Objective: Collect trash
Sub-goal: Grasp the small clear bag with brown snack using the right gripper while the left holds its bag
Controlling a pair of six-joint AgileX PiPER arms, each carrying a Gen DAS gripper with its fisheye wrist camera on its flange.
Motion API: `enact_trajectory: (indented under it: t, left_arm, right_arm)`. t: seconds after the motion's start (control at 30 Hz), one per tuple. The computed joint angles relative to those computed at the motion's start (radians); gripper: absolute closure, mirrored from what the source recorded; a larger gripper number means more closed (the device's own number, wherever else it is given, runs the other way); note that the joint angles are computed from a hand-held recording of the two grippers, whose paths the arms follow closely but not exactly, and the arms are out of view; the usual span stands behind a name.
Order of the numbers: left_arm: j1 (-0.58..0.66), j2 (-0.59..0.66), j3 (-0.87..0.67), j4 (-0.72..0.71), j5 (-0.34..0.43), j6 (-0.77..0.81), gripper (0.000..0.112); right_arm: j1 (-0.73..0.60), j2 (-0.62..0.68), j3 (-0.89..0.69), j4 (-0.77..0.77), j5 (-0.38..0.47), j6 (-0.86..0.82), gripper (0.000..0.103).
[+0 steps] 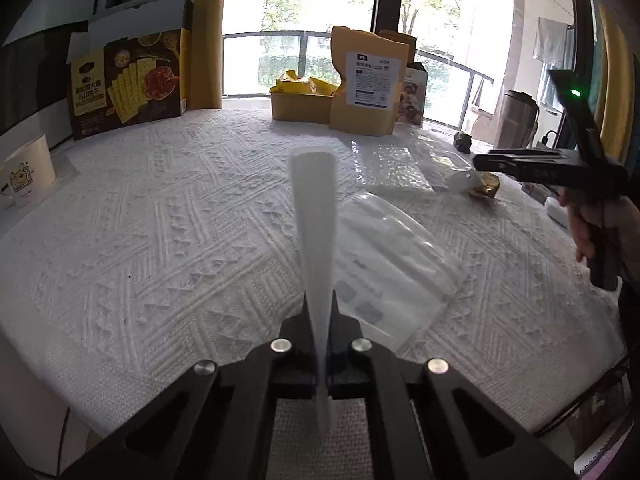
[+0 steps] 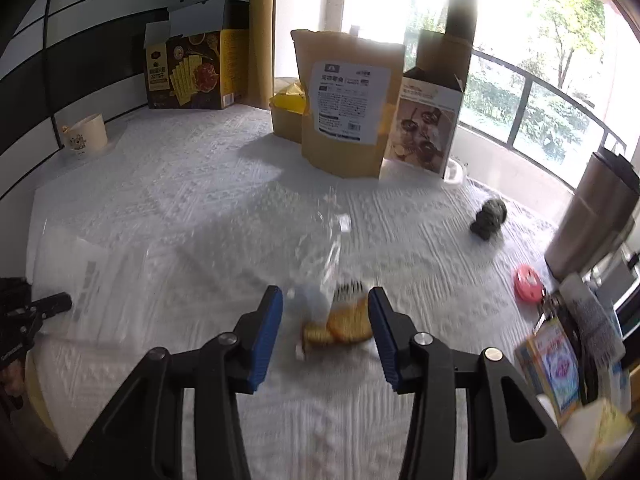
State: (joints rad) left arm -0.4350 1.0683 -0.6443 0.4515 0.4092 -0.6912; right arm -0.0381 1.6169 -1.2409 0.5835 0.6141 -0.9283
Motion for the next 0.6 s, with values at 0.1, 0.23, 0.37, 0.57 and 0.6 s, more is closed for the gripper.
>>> enact_trajectory:
  t: [0.1, 0.23, 0.37, 0.57, 0.6]
  left_arm:
    - [-0.031, -0.013, 0.003, 0.074, 0.000, -0.074, 0.112]
    - [-0.069, -0.064, 0.007, 0.156, 0.017, -0.163, 0.112]
    - [-0.128, -0.132, 0.011, 0.244, 0.053, -0.255, 0.112]
    - [-0.209, -0.199, 0.029, 0.310, 0.118, -0.341, 0.112]
    - [-0.231, -0.218, 0.033, 0.331, 0.140, -0.370, 0.112]
  right_arm:
    - [0.033, 0.053, -0.053, -0.040, -0.002, 0.046, 0.061]
    - [0.075, 0.081, -0.057, -0.110, -0.038, 0.112, 0.061]
    - [0.091, 0.074, -0.045, -0.117, -0.022, 0.095, 0.077]
    - [0.106, -0.033, 0.064, -0.112, -0.056, 0.067, 0.101]
    - [0.105, -0.057, 0.082, -0.109, -0.062, 0.060, 0.101]
